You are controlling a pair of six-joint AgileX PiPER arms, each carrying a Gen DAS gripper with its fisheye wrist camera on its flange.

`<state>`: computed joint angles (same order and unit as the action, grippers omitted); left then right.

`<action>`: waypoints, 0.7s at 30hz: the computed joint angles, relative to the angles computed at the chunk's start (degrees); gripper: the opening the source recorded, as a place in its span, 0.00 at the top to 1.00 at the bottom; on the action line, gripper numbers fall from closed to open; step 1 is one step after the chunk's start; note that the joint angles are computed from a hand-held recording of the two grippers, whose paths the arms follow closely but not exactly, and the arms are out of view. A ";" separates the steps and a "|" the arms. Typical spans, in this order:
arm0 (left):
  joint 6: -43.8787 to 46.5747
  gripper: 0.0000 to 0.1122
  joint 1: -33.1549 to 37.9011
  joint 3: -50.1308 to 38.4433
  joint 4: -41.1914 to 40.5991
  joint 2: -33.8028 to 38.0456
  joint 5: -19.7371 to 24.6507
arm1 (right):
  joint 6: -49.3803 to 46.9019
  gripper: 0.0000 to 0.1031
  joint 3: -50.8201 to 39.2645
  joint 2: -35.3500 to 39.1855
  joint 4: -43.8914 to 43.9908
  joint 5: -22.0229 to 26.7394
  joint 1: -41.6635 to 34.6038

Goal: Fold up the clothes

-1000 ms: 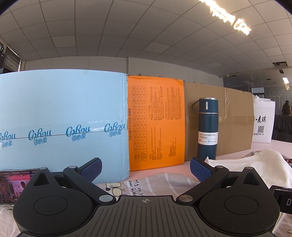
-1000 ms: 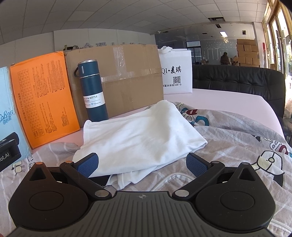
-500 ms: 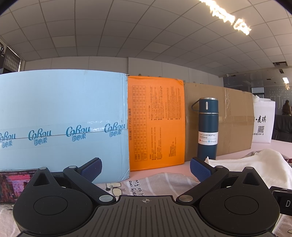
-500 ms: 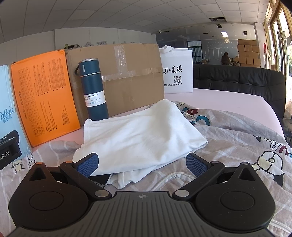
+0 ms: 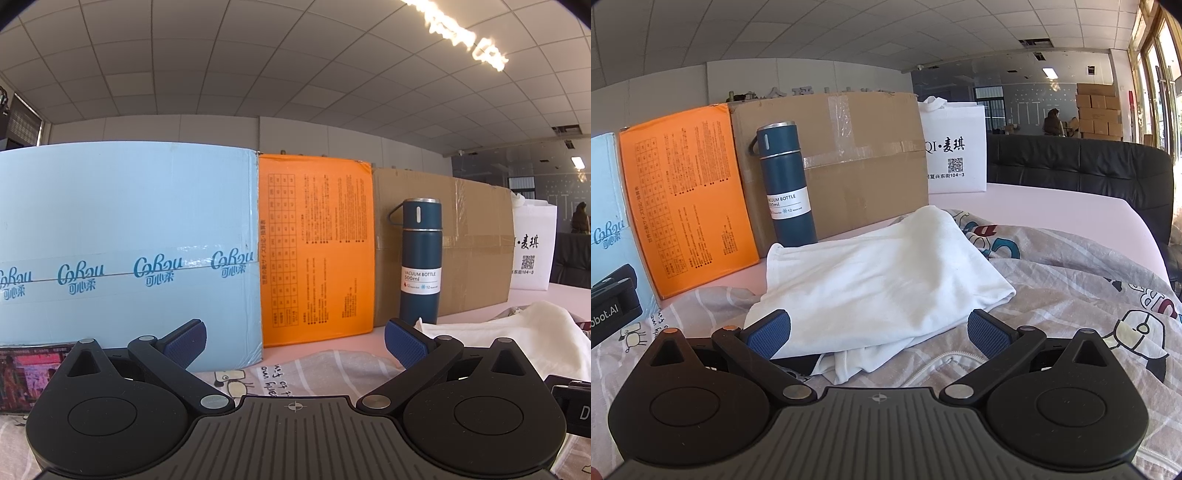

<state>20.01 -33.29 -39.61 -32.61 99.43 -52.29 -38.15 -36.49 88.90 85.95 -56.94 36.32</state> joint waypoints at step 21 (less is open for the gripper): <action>-2.02 0.08 -1.48 1.73 -2.83 -0.79 -7.28 | 13.48 0.00 6.21 -4.03 -8.56 -4.77 2.61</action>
<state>17.99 -34.77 -37.88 -35.44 98.64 -59.58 -24.67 -30.27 84.87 77.38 -61.71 38.93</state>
